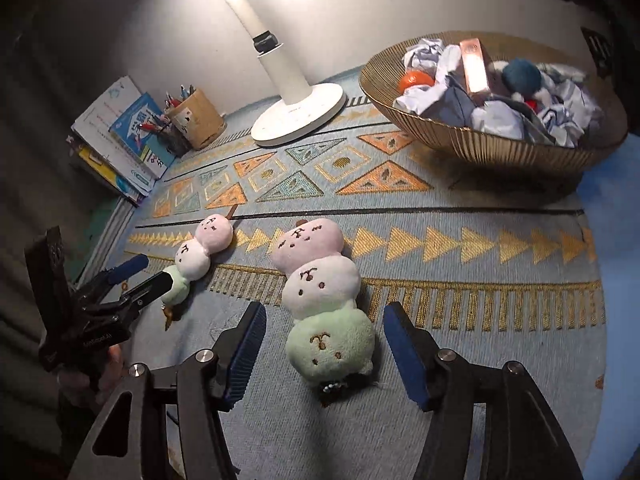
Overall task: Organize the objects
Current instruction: 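Lift both held plush stacks off the rug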
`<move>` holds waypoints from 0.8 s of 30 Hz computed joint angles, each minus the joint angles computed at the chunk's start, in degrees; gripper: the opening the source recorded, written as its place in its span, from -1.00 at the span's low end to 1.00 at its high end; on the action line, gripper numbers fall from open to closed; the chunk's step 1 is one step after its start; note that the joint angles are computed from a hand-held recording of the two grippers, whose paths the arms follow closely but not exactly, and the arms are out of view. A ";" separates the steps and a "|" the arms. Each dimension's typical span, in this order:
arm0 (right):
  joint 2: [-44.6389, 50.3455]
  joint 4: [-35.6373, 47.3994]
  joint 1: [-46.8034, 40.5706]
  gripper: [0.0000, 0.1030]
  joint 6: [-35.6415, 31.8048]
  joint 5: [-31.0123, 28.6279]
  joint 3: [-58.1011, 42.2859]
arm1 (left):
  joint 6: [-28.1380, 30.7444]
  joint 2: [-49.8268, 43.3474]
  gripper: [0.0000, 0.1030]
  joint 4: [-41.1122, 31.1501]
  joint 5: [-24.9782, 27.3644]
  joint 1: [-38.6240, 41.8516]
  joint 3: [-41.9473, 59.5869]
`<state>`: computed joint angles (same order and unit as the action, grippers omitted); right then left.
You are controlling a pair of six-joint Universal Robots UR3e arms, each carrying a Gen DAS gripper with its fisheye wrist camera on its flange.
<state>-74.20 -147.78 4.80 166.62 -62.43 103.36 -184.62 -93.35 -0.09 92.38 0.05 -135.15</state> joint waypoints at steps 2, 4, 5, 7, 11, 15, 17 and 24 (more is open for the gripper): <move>1.11 -3.24 2.52 0.16 0.65 -4.31 -0.48 | 0.28 -2.48 0.83 -0.14 0.39 -0.62 1.80; 2.18 -5.42 4.00 0.15 0.38 -6.61 -0.67 | 0.21 -4.28 0.83 0.71 1.02 -1.34 2.75; 2.67 -6.08 4.56 0.15 0.09 -7.31 -0.82 | -0.05 -5.11 0.83 0.35 1.84 -1.95 3.51; 3.79 -7.04 5.74 0.15 -0.33 -8.93 -1.35 | 0.10 -6.26 0.82 -0.79 3.15 -2.86 4.92; 5.84 -9.31 8.25 0.15 -1.48 -12.82 -1.84 | -0.26 -7.12 0.71 -1.79 3.90 -3.28 5.84; 8.29 -11.49 10.97 0.15 -1.20 -17.78 -2.89 | 0.34 -7.38 0.33 -3.89 2.23 -2.92 6.45; 8.76 -12.09 11.25 0.15 -1.24 -17.76 -2.83 | 0.22 -7.61 0.18 -2.90 2.67 -3.68 6.22; 8.68 -14.81 12.06 -0.06 -0.82 -18.84 -1.13 | -0.22 -8.22 0.04 -1.83 4.90 -5.64 6.39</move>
